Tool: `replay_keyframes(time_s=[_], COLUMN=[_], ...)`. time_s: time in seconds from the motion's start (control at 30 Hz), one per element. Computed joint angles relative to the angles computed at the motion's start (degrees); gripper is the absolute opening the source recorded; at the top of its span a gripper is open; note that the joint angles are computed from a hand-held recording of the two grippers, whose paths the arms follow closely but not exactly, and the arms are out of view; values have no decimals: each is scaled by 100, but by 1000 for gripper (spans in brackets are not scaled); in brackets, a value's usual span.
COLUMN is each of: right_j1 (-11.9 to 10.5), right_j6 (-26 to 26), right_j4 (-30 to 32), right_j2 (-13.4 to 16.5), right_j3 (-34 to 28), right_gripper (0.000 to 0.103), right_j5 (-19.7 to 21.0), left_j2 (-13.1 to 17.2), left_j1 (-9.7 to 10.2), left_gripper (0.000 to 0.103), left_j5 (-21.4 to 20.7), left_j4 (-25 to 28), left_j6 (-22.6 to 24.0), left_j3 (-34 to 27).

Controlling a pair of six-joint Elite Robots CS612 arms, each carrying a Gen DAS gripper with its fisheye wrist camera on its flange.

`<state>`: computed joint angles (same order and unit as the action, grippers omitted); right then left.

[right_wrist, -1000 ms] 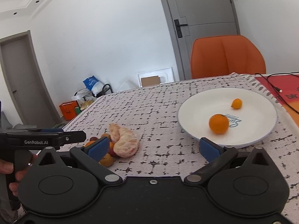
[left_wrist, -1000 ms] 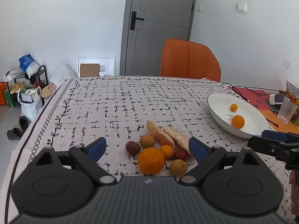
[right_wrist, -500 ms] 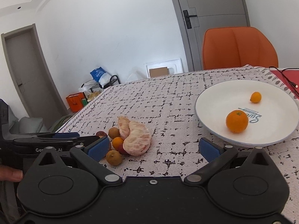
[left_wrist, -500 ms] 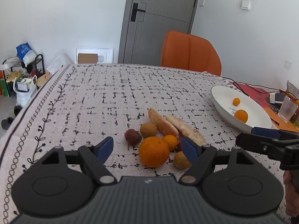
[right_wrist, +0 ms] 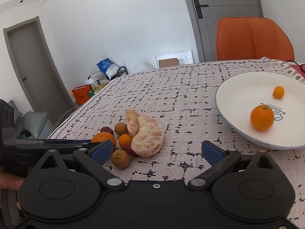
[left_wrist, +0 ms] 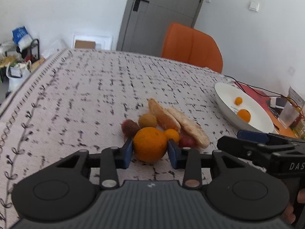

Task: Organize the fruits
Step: 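Grasp another large orange with the left tool while the right tool grasps a peeled pomelo segment, then carry the orange and pomelo segment over the white bowl with both tools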

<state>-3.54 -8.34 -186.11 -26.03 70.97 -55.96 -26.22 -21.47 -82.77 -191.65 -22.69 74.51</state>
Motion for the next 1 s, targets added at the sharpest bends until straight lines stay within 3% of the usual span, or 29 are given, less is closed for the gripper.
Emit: replay_keyframes(time_s=[0.2, 0.47, 0.7, 0.8, 0.87, 1.0], right_j1=[43, 64, 71, 75, 74, 36], right_j6=[-58, 103, 203, 226, 205, 351], right_j4=[262, 770, 886, 892, 901, 1025], right_j2=[57, 170, 229, 247, 249, 227], right_j3=[-154, -448, -547, -569, -573, -578], right_gripper=[94, 78, 76, 64, 51, 40], right_j5=[60, 207, 341, 357, 322, 428], left_j2=[-49, -92, -122, -129, -135, -148], left_j1=[22, 28, 41, 53, 56, 42], left_gripper=[38, 38, 38, 38, 38, 38], left_j5=[137, 383, 538, 539, 542, 584], left_j4=[-24, -84, -120, -132, -137, -154], left_j6=[-79, -235, -310, -347, -355, -314], left_j3=[75, 180, 257, 282, 293, 296])
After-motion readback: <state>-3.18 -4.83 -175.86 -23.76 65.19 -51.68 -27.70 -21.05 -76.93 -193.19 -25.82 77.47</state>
